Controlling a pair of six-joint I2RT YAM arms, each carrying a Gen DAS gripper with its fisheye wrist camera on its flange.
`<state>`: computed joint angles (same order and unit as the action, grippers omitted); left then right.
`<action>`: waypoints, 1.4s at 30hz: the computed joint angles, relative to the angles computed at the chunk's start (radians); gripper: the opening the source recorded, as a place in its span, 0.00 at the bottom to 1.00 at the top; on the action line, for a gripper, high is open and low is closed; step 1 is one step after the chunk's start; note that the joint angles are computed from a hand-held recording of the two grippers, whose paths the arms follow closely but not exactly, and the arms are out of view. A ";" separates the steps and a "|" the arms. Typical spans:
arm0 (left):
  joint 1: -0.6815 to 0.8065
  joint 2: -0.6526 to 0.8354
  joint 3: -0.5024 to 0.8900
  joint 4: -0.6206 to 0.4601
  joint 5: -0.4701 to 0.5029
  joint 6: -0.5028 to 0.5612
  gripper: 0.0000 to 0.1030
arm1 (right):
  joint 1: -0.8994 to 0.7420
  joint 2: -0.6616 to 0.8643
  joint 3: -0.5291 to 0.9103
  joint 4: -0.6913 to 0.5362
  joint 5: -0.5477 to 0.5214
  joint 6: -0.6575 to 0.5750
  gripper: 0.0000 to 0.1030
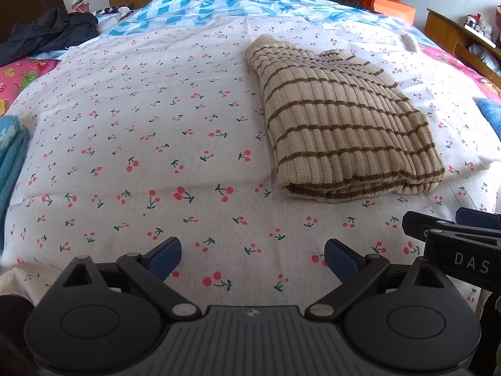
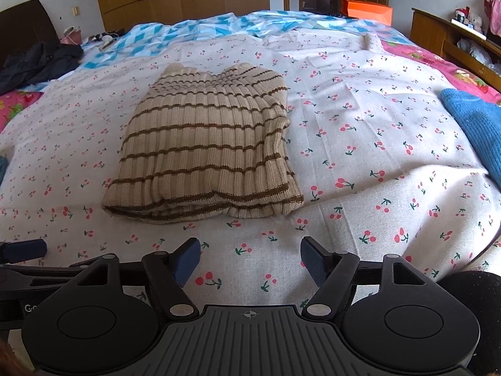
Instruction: Fold small clothes
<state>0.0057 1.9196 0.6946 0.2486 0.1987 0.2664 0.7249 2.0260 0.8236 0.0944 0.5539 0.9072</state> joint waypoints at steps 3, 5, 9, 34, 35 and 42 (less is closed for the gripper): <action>-0.003 -0.001 -0.002 0.002 -0.006 0.002 1.00 | -0.002 0.001 0.002 -0.003 -0.005 0.002 0.70; -0.004 -0.001 0.001 -0.003 -0.007 0.002 1.00 | -0.002 0.001 0.002 -0.002 -0.005 0.001 0.70; 0.002 0.002 0.006 -0.012 0.003 0.001 1.00 | -0.007 0.001 0.000 0.002 -0.011 0.000 0.70; -0.004 -0.006 0.007 -0.024 -0.015 -0.006 1.00 | -0.011 -0.006 0.000 -0.004 -0.030 0.006 0.71; -0.008 -0.006 0.006 -0.020 -0.028 -0.009 1.00 | -0.010 -0.007 -0.003 0.000 -0.030 0.003 0.73; -0.009 0.001 0.012 -0.012 -0.053 -0.024 1.00 | -0.005 0.000 0.005 -0.003 -0.033 -0.013 0.76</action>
